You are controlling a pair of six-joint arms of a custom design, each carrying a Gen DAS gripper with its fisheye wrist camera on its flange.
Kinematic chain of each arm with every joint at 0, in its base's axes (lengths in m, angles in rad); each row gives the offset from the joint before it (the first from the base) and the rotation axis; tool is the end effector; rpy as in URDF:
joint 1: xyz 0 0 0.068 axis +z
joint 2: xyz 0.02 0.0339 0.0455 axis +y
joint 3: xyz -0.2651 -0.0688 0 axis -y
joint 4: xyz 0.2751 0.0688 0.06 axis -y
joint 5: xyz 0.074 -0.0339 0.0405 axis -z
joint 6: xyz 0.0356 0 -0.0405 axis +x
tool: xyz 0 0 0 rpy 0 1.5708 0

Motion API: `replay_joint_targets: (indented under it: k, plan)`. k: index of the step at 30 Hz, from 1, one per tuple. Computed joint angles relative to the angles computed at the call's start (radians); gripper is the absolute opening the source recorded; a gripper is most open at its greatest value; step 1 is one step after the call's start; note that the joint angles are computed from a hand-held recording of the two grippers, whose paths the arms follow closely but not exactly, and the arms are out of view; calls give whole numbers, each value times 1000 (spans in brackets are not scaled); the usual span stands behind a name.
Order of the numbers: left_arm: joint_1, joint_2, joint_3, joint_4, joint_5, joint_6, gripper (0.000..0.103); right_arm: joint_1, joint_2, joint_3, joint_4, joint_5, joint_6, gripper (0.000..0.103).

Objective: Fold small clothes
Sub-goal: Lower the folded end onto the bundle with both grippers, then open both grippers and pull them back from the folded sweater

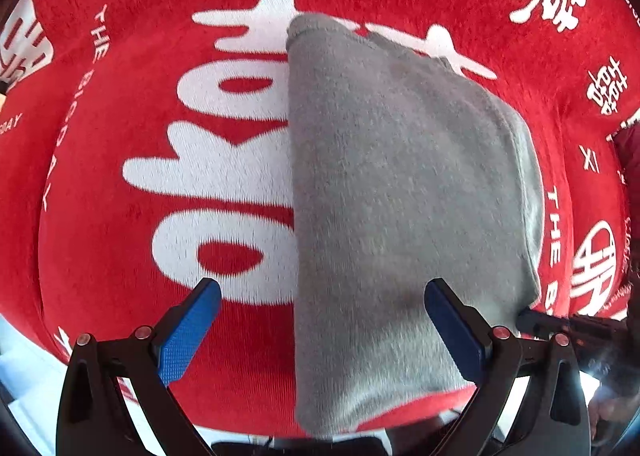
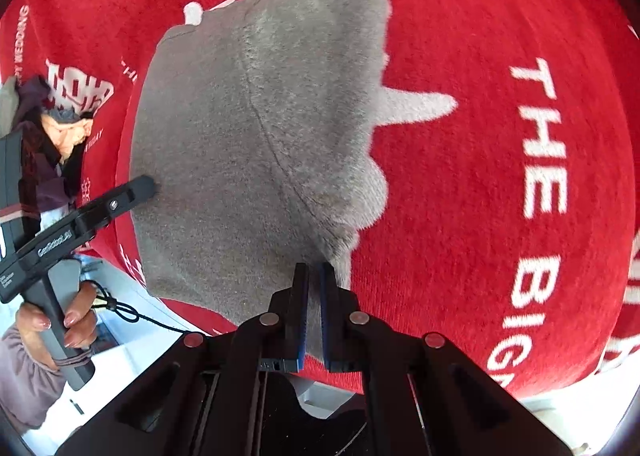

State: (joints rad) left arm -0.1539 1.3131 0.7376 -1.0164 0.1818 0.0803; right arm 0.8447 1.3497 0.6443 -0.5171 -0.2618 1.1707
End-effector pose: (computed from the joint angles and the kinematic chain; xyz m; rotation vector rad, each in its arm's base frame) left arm 0.2101 -0.0391 0.1615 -0.3594 -3.0803 0.2813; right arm 0.1572 0.1910 0.1376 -0.4231 -3.0060 -0.6648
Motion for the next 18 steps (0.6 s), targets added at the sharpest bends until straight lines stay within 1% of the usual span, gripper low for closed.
replay_joint_targets:
  k: [2,3,6,10,11,13,15,18]
  plan:
    - [3,-8,11,-42,5,21,102,9,17,25,-88,23,10,42]
    - [6,-16,16,-62,10,33,102,9,12,24,-133,34,27,64]
    - [7,-69,29,-117,15,61,102,-11,-66,-37,-144,-5,83,64]
    - [-7,-142,56,-185,5,70,102,-8,-123,-23,-260,-16,102,65]
    - [-13,-152,68,-206,4,75,102,-2,-135,-6,-295,-16,109,65]
    - [-29,-168,101,-259,-2,92,102,18,-150,26,-347,-11,123,74]
    - [-47,-185,131,-295,-15,92,102,34,-155,70,-394,7,121,79]
    - [-59,-198,198,-370,-29,86,102,64,-135,179,-460,55,117,82]
